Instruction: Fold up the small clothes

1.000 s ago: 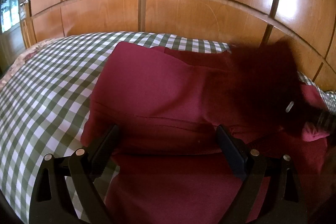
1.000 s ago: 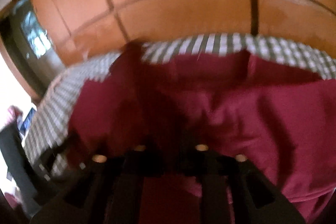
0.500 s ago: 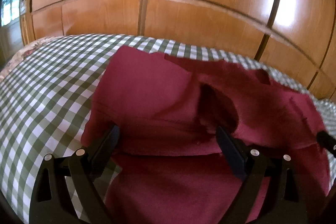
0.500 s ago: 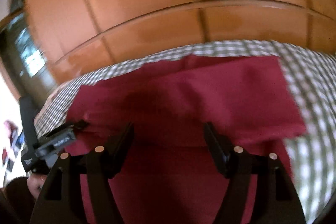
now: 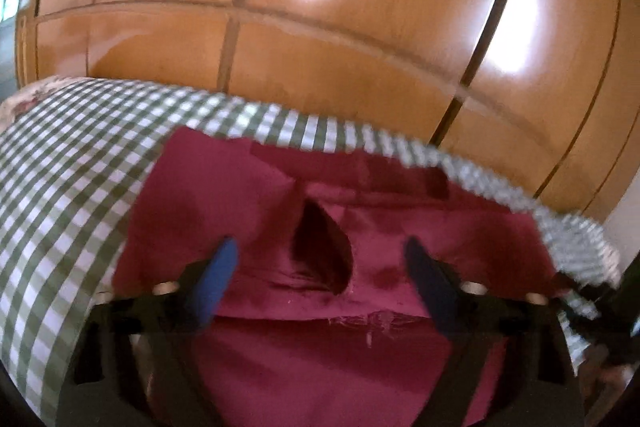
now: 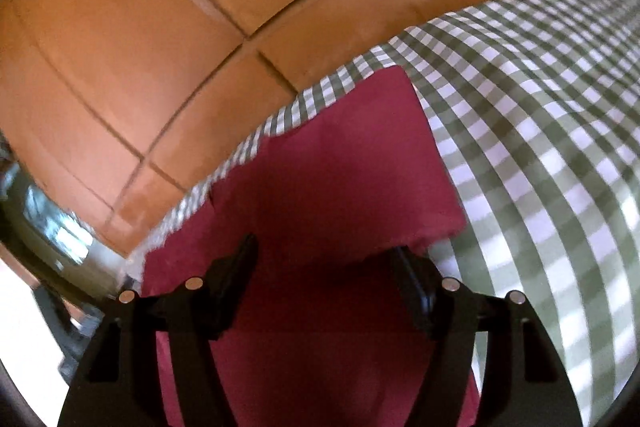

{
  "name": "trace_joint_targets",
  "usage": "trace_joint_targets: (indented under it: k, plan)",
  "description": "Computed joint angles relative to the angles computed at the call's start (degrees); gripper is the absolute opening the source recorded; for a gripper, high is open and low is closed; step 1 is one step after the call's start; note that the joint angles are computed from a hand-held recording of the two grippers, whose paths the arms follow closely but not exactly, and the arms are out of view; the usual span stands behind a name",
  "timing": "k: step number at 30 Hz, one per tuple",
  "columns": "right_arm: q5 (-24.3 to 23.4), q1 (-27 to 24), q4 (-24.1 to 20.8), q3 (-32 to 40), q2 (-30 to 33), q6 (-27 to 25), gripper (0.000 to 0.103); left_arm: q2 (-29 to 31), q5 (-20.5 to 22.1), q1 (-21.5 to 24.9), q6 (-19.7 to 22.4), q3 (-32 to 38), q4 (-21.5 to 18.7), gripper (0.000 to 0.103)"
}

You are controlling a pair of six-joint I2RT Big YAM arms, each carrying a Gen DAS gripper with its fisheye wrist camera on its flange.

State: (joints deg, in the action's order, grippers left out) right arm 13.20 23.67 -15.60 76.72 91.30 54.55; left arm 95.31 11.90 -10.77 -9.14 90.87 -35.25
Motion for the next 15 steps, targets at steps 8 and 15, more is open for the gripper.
trace_joint_targets:
  k: [8,15]
  plan:
    - [12.6,-0.5,-13.3,5.4,2.0,1.7,0.016,5.4,-7.1,-2.4,4.9,4.3,-6.5,0.041]
    - [12.0,-0.5,-11.0,3.1,2.4,1.6,0.02,5.0,-4.8,-1.4,4.8,3.7,-6.1,0.042]
